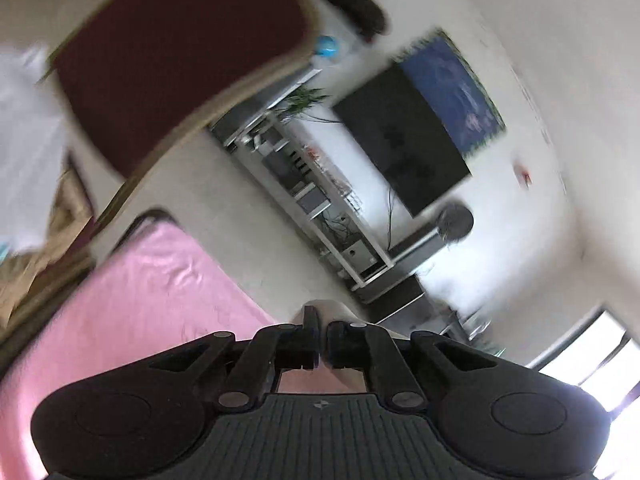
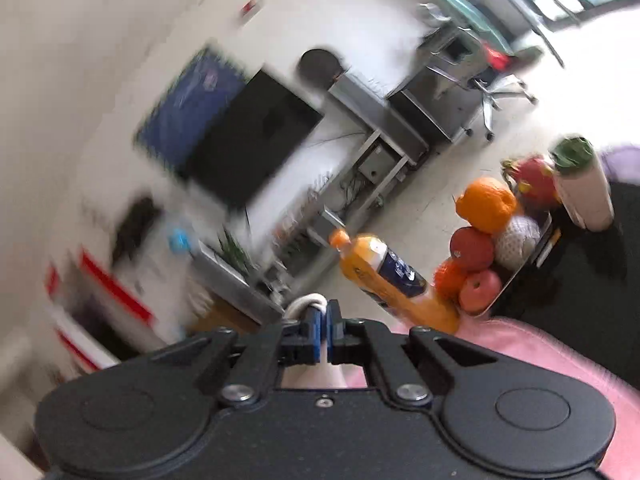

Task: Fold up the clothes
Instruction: 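Lift the sweatshirt high with both tools and shake it out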

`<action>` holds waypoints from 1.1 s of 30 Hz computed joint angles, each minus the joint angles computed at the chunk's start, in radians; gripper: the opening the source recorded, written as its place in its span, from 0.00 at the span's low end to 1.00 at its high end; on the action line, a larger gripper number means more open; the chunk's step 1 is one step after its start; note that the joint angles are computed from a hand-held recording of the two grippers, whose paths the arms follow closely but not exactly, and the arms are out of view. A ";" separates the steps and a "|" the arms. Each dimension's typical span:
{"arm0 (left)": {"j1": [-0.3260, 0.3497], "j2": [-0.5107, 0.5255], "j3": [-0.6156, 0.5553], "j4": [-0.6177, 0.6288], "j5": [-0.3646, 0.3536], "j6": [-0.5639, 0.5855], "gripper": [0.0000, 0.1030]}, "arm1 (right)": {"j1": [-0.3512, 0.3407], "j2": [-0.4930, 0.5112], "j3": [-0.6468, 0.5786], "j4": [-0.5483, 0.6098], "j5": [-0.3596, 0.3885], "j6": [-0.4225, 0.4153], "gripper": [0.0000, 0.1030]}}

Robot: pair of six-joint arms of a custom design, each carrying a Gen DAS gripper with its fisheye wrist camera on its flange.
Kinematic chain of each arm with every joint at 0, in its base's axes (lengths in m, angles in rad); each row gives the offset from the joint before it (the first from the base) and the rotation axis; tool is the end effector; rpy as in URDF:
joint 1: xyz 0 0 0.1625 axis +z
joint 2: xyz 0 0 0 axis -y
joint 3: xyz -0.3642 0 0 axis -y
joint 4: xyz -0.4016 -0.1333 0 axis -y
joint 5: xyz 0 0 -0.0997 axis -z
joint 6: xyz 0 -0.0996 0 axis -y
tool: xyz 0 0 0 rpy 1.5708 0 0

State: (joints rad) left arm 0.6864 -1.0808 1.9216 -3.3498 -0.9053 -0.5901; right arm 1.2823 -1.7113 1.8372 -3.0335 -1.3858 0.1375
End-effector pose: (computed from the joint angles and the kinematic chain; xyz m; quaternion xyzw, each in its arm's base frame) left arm -0.3108 -0.5064 0.2187 0.0225 -0.8556 0.5122 0.0715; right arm 0.0128 -0.4897 0.5470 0.1092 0.7759 -0.6208 0.0257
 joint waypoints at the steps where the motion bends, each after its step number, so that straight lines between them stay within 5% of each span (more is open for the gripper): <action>1: -0.012 -0.029 0.020 0.018 0.007 -0.019 0.03 | 0.003 -0.021 0.005 0.075 -0.015 0.002 0.03; 3: -0.036 -0.088 0.057 0.058 0.021 -0.057 0.03 | 0.008 -0.064 0.024 0.207 -0.054 -0.010 0.02; 6: -0.076 -0.170 0.107 0.094 0.045 -0.098 0.02 | -0.003 -0.141 0.064 0.263 0.040 -0.016 0.02; 13: -0.229 -0.223 0.104 -0.264 0.093 0.189 0.03 | 0.091 -0.283 0.120 0.084 0.168 -0.085 0.02; 17: -0.283 -0.222 0.046 -0.220 0.154 0.292 0.03 | 0.145 -0.298 0.112 -0.008 0.203 -0.123 0.02; 21: -0.245 -0.185 -0.024 -0.006 0.205 0.201 0.03 | 0.189 -0.209 0.071 -0.043 0.111 -0.178 0.03; 27: -0.020 0.031 -0.289 0.327 0.157 0.094 0.02 | 0.234 0.112 -0.146 0.054 -0.195 -0.196 0.02; 30: 0.005 0.134 -0.432 0.240 0.132 0.215 0.02 | 0.272 0.284 -0.322 0.059 -0.288 -0.178 0.02; 33: -0.015 0.195 -0.510 0.054 0.097 0.444 0.02 | 0.291 0.314 -0.366 -0.048 -0.235 -0.222 0.02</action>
State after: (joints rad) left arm 0.6714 -0.8860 1.4121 -3.2957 -0.8084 -0.1457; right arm 1.5731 -1.3976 1.4711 -3.0814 -1.6209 -0.0841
